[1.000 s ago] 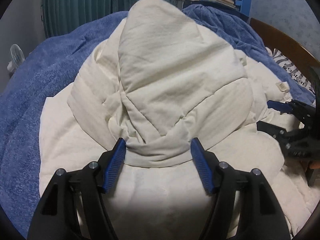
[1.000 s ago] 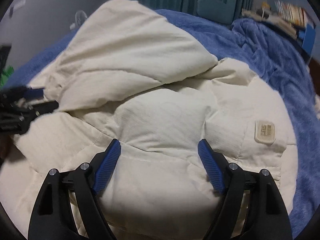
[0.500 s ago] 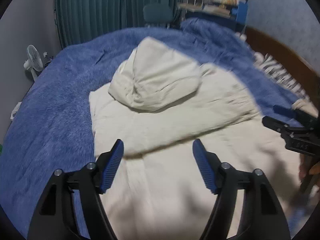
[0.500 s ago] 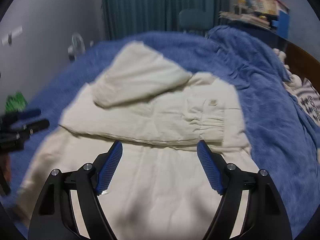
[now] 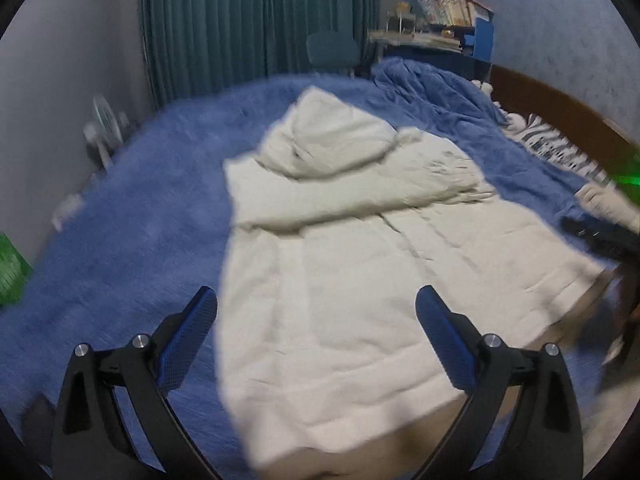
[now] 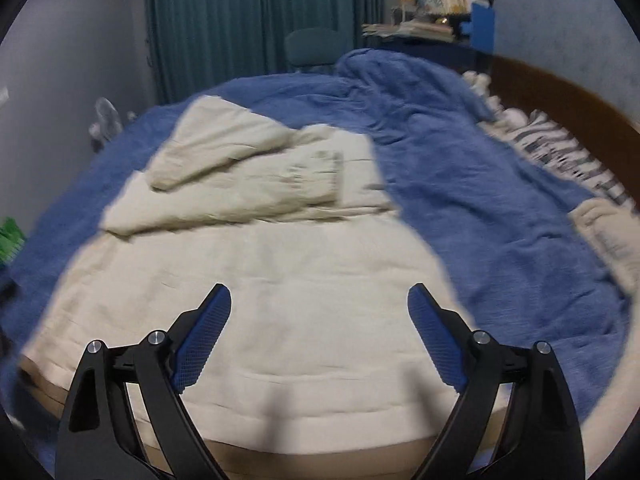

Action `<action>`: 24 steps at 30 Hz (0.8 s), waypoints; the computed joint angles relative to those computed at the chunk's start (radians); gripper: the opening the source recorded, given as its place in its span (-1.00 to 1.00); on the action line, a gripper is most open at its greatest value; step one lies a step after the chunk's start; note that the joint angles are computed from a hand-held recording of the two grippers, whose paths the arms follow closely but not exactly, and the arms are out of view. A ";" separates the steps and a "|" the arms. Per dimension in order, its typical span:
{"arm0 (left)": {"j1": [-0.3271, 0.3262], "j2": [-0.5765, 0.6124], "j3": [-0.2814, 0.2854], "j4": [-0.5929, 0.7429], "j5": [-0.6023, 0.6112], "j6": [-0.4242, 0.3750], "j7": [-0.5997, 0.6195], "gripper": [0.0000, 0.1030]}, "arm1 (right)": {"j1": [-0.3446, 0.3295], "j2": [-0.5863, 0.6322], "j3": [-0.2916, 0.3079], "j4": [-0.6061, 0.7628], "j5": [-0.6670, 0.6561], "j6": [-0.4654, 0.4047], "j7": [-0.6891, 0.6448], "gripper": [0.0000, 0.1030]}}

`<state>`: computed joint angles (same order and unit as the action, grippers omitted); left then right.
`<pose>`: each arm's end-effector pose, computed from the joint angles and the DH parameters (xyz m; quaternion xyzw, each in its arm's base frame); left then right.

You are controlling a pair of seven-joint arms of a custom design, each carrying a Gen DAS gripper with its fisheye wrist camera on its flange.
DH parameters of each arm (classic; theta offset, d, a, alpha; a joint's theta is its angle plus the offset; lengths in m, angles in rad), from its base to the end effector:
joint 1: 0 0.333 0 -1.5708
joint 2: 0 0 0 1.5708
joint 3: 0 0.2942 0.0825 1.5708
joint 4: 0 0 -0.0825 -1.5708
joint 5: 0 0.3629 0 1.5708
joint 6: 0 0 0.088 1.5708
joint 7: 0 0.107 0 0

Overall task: Fold large clothes
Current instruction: 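Move both grippers down to the tan-lined jacket hem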

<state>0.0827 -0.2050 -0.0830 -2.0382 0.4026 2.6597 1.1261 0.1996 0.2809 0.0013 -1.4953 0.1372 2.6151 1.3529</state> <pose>0.5307 -0.0151 0.6128 -0.6897 0.5864 -0.2440 0.3478 0.6584 0.1308 0.5933 -0.7422 0.5300 -0.2506 0.3246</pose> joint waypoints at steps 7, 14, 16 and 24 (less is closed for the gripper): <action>-0.006 -0.073 0.060 -0.107 -0.192 -0.049 0.075 0.84 | -0.064 -0.048 -0.017 -0.105 0.038 0.063 -0.116 0.69; 0.012 -0.105 0.068 -0.188 -0.215 -0.054 0.102 0.84 | -0.137 -0.036 0.001 -0.102 0.196 0.015 -0.207 0.69; 0.039 -0.096 0.049 -0.195 -0.164 -0.063 0.071 0.83 | -0.138 -0.024 -0.001 -0.109 0.210 0.042 -0.223 0.69; 0.004 -0.077 0.101 -0.187 -0.298 -0.090 0.188 0.59 | -0.132 0.034 -0.016 -0.043 0.117 0.007 -0.219 0.69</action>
